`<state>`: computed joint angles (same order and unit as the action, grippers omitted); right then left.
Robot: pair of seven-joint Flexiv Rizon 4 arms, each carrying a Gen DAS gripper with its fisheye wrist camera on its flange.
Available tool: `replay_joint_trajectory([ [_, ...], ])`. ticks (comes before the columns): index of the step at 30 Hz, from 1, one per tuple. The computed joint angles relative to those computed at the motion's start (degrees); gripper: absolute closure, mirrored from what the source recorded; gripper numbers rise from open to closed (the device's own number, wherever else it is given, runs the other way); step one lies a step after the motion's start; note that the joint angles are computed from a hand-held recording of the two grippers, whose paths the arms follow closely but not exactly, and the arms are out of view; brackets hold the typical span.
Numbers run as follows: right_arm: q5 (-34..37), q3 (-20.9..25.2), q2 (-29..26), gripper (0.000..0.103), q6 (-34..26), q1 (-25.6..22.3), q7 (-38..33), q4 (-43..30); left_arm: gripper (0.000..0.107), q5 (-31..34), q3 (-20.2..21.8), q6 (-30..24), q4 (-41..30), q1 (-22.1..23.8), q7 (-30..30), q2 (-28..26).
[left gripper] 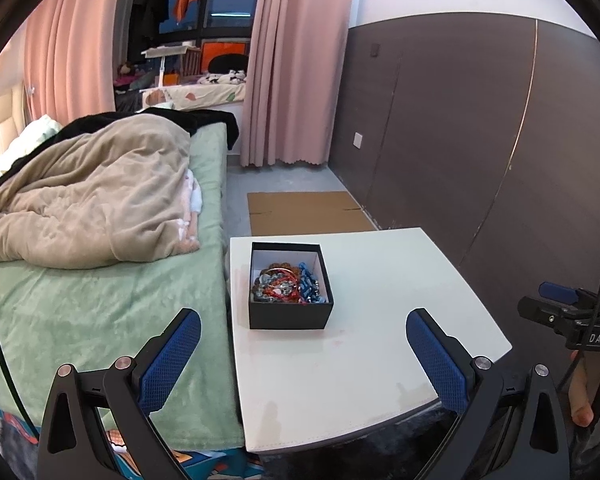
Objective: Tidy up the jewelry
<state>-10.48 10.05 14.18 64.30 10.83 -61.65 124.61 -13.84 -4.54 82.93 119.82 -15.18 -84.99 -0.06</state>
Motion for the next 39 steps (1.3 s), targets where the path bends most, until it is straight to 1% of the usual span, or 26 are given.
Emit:
replay_joint_trajectory([
  [3,-2.44,0.74,-0.10,0.000,-0.28,-0.98,2.01,0.18,0.004,-0.89,-0.16,0.52,0.21,-0.28,1.26,0.00],
  [6,-2.22,0.48,-0.07,0.000,-0.14,-0.58,1.75,0.20,0.004,-1.38,-0.23,1.25,0.52,-0.54,2.11,0.11],
  [12,-3.08,0.48,-0.10,0.000,-0.02,-0.70,2.29,0.37,0.004,-0.20,-0.31,1.37,0.26,-0.67,2.13,0.07],
  [15,-3.03,0.42,-0.07,0.000,0.00,-0.65,2.25,0.37,0.004,1.55,-0.24,1.27,-0.11,-0.50,0.92,0.03],
  [17,-3.09,0.41,-0.08,0.000,-0.06,-0.67,2.28,0.35,0.004,0.53,-0.36,1.68,0.19,-0.75,2.18,0.11],
  [19,-2.96,0.39,-0.06,0.000,-0.14,-0.60,2.25,0.33,0.004,1.81,-0.26,1.37,-0.02,-0.60,1.23,0.16],
  [24,-2.98,0.36,-0.03,0.000,-0.08,-0.63,2.16,0.35,0.004,1.56,-0.25,1.37,0.09,-0.63,1.01,0.19],
  [32,-2.90,0.36,0.00,0.000,-0.10,-0.63,2.15,0.37,0.004,3.19,-0.06,0.95,-0.11,-0.31,-0.53,0.29],
  [36,-2.84,0.29,0.01,0.000,-0.09,-0.63,2.03,0.36,0.004,2.05,-0.08,1.18,0.23,-0.40,0.48,0.35],
  [39,-2.81,0.31,0.03,0.000,-0.15,-0.65,1.99,0.37,0.004,3.45,-0.01,0.59,-0.10,-0.14,-0.70,0.32],
])
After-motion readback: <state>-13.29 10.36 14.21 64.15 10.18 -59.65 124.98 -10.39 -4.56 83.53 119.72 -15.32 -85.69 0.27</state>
